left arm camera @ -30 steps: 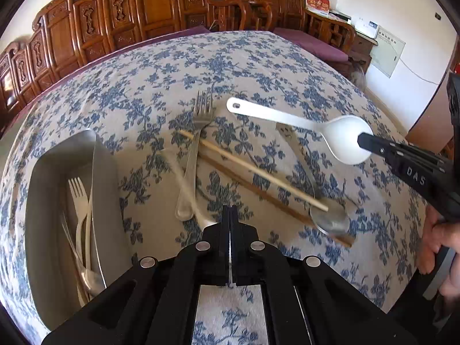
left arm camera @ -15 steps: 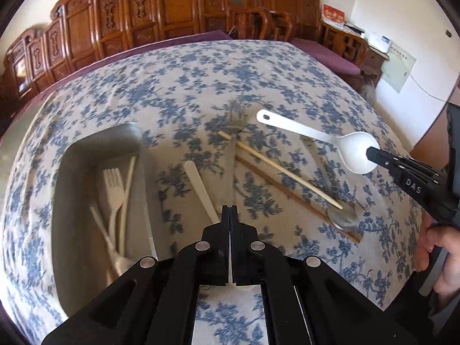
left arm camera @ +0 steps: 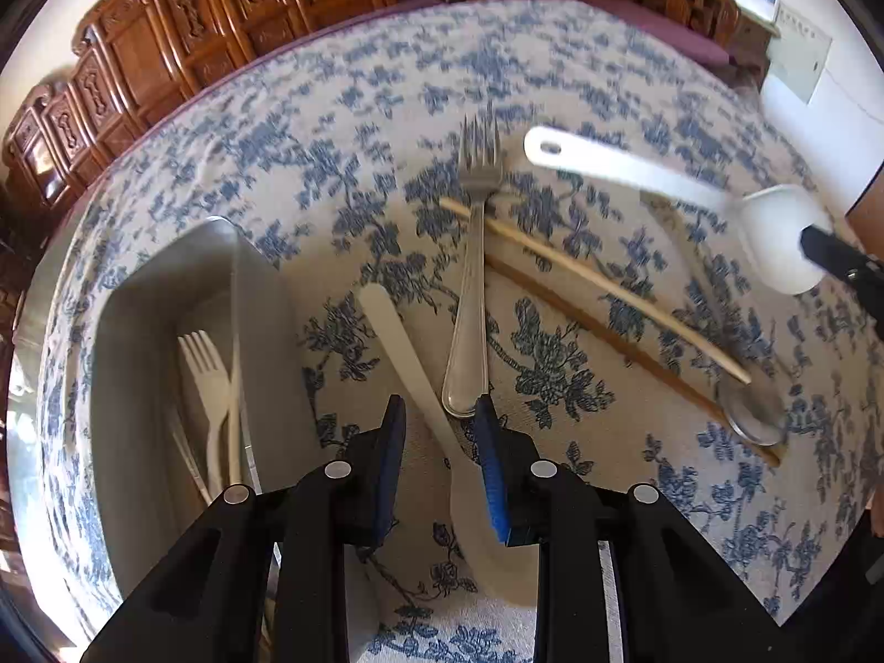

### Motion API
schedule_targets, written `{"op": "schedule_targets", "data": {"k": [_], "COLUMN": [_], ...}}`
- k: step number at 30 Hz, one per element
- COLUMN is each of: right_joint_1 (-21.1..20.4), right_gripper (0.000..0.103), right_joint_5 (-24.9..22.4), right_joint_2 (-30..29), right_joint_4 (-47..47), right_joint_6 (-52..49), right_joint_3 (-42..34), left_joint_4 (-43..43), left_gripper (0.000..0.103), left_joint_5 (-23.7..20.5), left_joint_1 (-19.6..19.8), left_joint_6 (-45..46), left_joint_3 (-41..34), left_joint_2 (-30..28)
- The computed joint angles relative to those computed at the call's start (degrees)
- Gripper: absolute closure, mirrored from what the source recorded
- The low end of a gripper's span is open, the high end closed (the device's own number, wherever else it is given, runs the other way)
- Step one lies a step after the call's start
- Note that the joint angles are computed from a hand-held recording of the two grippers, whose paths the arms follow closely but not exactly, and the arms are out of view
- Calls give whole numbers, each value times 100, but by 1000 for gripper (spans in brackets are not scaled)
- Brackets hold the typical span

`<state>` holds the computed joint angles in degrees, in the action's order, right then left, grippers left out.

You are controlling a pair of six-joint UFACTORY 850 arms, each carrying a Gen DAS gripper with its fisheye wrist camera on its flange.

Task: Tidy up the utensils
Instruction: 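Close the left tool on the white plastic spoon and lift it, then lower the plastic spoon into the grey tray and open the left tool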

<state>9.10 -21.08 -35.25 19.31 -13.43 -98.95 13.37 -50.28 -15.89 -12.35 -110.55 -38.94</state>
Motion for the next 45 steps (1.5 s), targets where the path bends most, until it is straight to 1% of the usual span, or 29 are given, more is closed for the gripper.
{"op": "schedule_targets", "data": {"k": [1, 3, 5, 6, 7, 14, 16, 18, 25, 30, 35, 40, 45], "right_joint_1": [-1, -5, -10, -13, -12, -10, -10, -8, 19, 81, 186, 310, 439], "right_gripper": [100, 100, 100, 100, 100, 100, 100, 100, 100, 100, 100, 100, 100], "right_joint_5": [8, 10, 22, 28, 36, 57, 62, 70, 86, 140, 179, 224, 221], "right_joint_2": [5, 9, 13, 13, 18, 50, 56, 69, 92, 176, 261, 305, 285], "right_joint_4": [27, 93, 135, 163, 186, 238, 232, 262, 314, 443, 437, 393, 261], "right_joint_6": [-26, -82, -114, -137, -155, -199, -183, -213, -304, -471, -552, -578, -496], "right_joint_3": [5, 10, 15, 14, 22, 58, 64, 73, 108, 200, 289, 324, 278], "left_joint_4": [110, 45, -18, -151, -244, -514, -609, -537, -579, -739, -718, -750, -770], "left_gripper": [79, 79, 82, 89, 93, 93, 97, 97, 97, 97, 97, 97, 97], "left_joint_5": [-1, -51, -74, -77, -124, -177, -156, -116, 168, 425, 710, 936, 998], "left_joint_1": [-20, -5, 4, 16, 19, 64, 80, 63, 54, 103, 179, 389, 700], "left_joint_6": [-28, -26, 5, 98, 155, 250, 283, 249, 258, 292, 228, 188, 114], "left_joint_3": [-6, -53, -57, -48, -85, -120, -88, -41, 314, 575, 902, 1239, 1344], "left_joint_2": [-15, -44, -44, -38, -66, -93, -62, -26, 329, 690, 1075, 1369, 1382]}}
